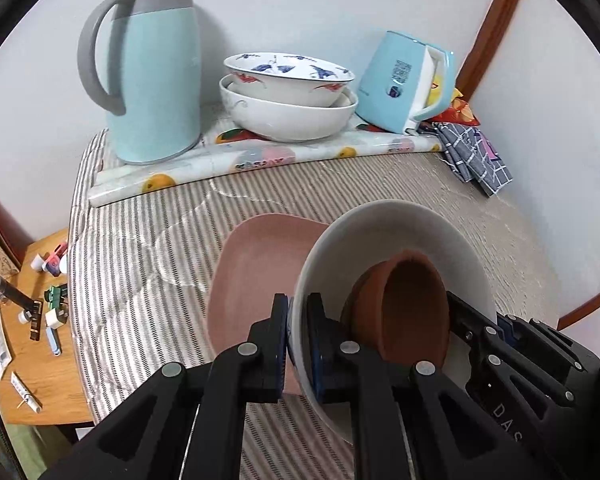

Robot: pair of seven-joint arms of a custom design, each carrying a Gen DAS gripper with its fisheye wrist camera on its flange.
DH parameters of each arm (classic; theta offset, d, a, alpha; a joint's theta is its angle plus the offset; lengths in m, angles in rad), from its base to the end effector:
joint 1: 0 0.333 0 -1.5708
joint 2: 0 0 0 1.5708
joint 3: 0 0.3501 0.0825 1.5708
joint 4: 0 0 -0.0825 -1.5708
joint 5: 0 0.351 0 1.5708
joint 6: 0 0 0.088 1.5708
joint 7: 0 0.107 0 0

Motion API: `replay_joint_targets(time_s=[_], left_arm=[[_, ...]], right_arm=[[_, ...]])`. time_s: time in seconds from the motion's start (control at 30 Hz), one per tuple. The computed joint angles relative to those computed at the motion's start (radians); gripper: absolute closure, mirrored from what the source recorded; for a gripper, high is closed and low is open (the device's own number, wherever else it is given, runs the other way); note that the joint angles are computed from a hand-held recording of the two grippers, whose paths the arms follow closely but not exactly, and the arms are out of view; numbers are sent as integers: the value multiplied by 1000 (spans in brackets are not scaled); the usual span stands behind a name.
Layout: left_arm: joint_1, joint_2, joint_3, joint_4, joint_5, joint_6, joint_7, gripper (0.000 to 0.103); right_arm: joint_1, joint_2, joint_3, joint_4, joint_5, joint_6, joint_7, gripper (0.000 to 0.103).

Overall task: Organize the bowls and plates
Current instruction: 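Carry the white bowl with both grippers onto the pink plate stack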

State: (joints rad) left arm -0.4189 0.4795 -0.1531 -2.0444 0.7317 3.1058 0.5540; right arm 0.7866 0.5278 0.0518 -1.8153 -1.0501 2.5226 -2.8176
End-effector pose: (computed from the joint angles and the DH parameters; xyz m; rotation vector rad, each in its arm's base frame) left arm 0.4969 -0.3754 0.3207 -1.7601 2.2442 -0.8409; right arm 0.4375 0.4928 0.3157 -1.5988 2.0321 -0.5983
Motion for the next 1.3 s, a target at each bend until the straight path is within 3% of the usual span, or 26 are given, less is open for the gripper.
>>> replay_joint_targets(time_s=[1.3], left_arm=[[100, 132, -84, 94, -135, -48, 151, 93]], right_arm=[[-8, 158, -50, 155, 148, 71, -189, 92]])
